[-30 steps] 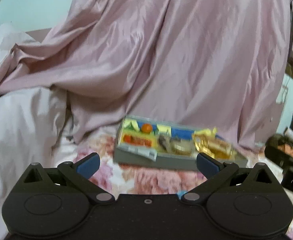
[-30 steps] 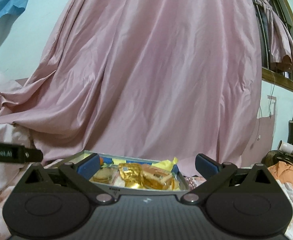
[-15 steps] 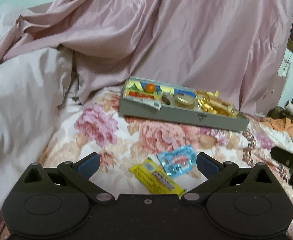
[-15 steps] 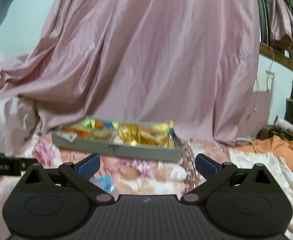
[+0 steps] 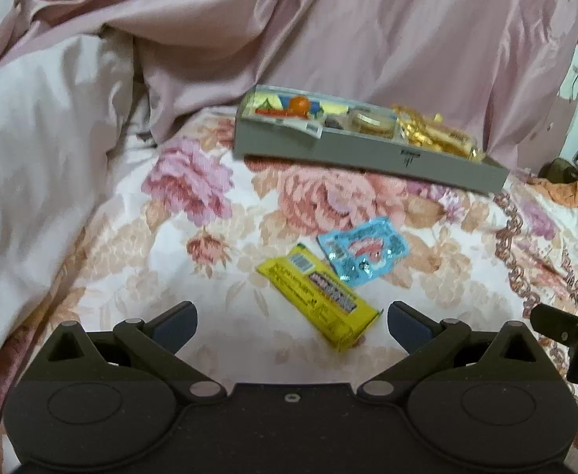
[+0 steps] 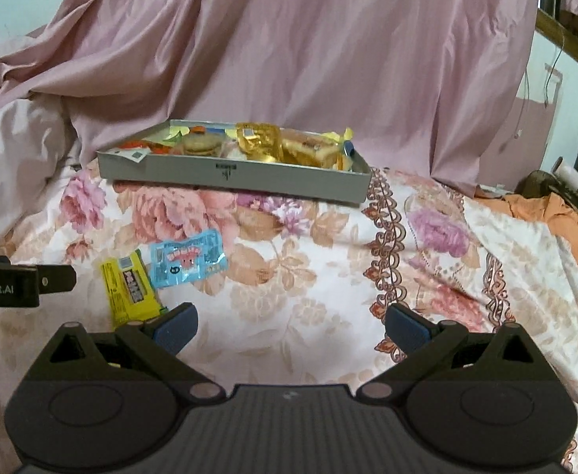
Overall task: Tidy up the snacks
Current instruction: 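Lift both tools and move back toward the yellow bar and blue packet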
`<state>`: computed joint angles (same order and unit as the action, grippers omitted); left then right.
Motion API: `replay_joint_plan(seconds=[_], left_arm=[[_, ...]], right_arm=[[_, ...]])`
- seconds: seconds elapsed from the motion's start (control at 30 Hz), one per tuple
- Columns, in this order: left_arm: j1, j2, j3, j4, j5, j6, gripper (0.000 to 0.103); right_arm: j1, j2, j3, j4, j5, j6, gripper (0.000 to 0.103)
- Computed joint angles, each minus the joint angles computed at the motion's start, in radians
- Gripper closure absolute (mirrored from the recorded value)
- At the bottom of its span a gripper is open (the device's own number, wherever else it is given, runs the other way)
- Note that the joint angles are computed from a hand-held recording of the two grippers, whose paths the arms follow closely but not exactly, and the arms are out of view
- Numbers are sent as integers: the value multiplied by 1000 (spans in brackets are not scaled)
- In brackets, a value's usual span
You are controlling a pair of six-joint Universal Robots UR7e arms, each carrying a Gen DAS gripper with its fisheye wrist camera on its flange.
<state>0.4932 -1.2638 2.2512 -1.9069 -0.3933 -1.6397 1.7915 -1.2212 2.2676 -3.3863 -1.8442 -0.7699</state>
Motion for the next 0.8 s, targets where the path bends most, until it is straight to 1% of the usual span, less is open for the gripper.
replay_joint_plan(seconds=[0.2,0.37,0.5,0.57,0.63,0.73,0.8], left_arm=[[35,23,-1,-99,-43,70,1],[56,56,-11,-130,-47,81,1],[92,91,-22,-254,-33,155,1],[112,111,-15,-383,-36,218,1],[131,135,-16,-483,-40,273,1],[165,180,-40,-566,-31,358,1],[188,208,-57,-613,-18,418,1]], right_arm=[[1,13,-15,29,-26,6,0],[1,22,-22,47,-35,9,0],[2,30,-30,63,-44,16,0],[1,38,-37,72,-50,24,0],[2,47,-45,81,-64,34,0],[4,52,-54,101,-78,61,0],[2,49,-56,117,-71,78,0]])
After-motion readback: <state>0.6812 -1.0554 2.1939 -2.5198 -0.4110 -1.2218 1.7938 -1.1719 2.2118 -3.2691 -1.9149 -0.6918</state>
